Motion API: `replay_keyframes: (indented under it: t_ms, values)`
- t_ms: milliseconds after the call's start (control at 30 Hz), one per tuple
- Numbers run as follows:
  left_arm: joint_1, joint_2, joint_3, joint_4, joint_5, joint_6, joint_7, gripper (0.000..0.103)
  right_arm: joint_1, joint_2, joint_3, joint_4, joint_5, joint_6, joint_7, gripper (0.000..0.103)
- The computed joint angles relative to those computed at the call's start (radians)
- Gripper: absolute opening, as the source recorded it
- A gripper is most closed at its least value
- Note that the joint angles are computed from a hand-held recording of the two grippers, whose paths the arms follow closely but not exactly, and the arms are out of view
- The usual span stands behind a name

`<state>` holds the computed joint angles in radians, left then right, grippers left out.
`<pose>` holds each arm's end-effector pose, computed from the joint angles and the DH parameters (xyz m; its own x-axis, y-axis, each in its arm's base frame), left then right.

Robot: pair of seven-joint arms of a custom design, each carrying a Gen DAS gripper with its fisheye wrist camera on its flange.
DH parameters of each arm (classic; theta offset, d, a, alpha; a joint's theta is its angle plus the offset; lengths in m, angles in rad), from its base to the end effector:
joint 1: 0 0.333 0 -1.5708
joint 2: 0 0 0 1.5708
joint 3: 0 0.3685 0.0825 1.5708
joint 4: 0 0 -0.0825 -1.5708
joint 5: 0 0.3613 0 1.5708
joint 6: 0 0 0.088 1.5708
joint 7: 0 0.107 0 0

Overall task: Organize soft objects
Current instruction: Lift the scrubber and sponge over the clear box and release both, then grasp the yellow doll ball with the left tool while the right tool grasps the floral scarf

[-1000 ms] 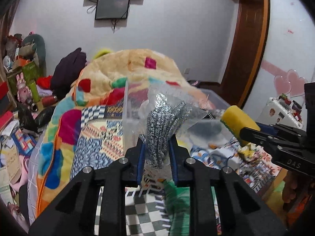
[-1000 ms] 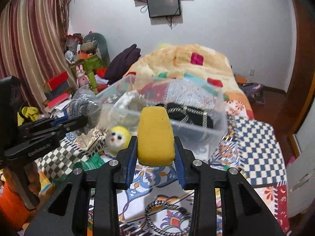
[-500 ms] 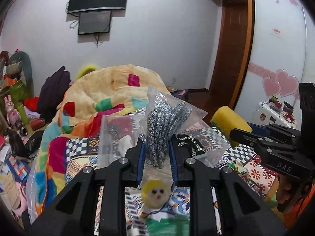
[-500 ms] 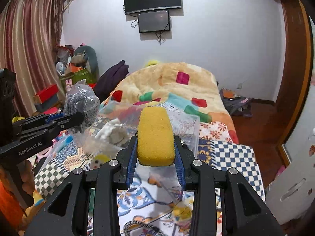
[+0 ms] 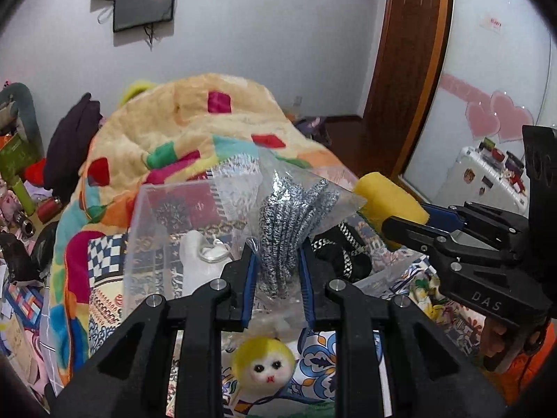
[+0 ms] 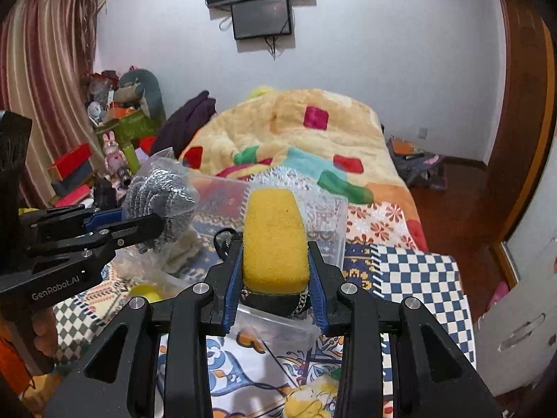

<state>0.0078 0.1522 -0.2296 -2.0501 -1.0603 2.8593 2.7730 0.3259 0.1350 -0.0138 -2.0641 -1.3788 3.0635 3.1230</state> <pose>0.5929 -0.0778 0.4851 -0.4838 -0.8710 0.0857 -0.6147 0.2685 -0.7416 0.5212 0.2504 0.4868 0.1455 -0.9851 -0.0915 -0.6046 -0.0154 -0.7964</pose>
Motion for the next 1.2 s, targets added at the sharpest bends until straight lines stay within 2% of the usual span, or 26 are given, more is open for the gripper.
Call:
replay_keyframes:
  t_ms: [100, 267, 433, 467, 600, 700, 733, 767, 867, 1000, 1067, 1200]
  values:
    - [-0.017, 0.029, 0.013, 0.013, 0.110, 0.012, -0.082, 0.022, -0.005, 0.017, 0.006, -0.008, 0.110, 0.000, -0.104, 0.032]
    - [-0.009, 0.064, 0.001, 0.027, 0.245, 0.017, -0.191, 0.022, 0.015, 0.038, -0.011, -0.014, 0.253, -0.010, -0.246, 0.032]
    - [0.025, 0.073, -0.028, 0.033, 0.279, -0.007, -0.230, 0.022, 0.046, 0.056, -0.028, -0.011, 0.373, -0.034, -0.380, 0.032]
    - [0.026, 0.072, -0.030, 0.028, 0.283, 0.003, -0.236, 0.022, 0.063, 0.054, -0.047, -0.011, 0.354, -0.034, -0.359, 0.032]
    - [0.038, 0.072, -0.040, 0.025, 0.289, 0.000, -0.251, 0.023, 0.076, 0.046, -0.054, -0.017, 0.382, -0.050, -0.384, 0.033]
    - [0.053, 0.063, -0.050, 0.021, 0.256, -0.009, -0.229, 0.029, 0.065, 0.041, -0.049, -0.028, 0.429, -0.029, -0.424, 0.044]
    - [0.058, 0.056, -0.056, 0.016, 0.231, -0.004, -0.209, 0.033, 0.067, 0.043, -0.053, -0.027, 0.435, -0.022, -0.426, 0.051]
    - [0.056, 0.053, -0.057, 0.015, 0.218, 0.000, -0.200, 0.037, 0.080, 0.038, -0.069, -0.029, 0.410, -0.020, -0.399, 0.053]
    - [0.064, 0.026, -0.066, -0.001, 0.126, 0.013, -0.119, 0.041, 0.093, 0.033, -0.080, -0.024, 0.366, -0.026, -0.364, 0.053]
    - [0.059, -0.014, -0.050, -0.012, -0.008, -0.012, 0.006, 0.050, 0.098, 0.008, -0.085, -0.024, 0.241, -0.029, -0.258, 0.053]
    - [0.045, -0.029, -0.032, -0.017, -0.059, -0.010, 0.052, 0.054, 0.087, -0.004, -0.072, -0.021, 0.181, -0.033, -0.203, 0.053]
    - [0.016, -0.067, 0.008, -0.040, -0.150, -0.012, 0.139, 0.056, 0.053, -0.038, -0.041, -0.030, 0.066, -0.034, -0.097, 0.053]
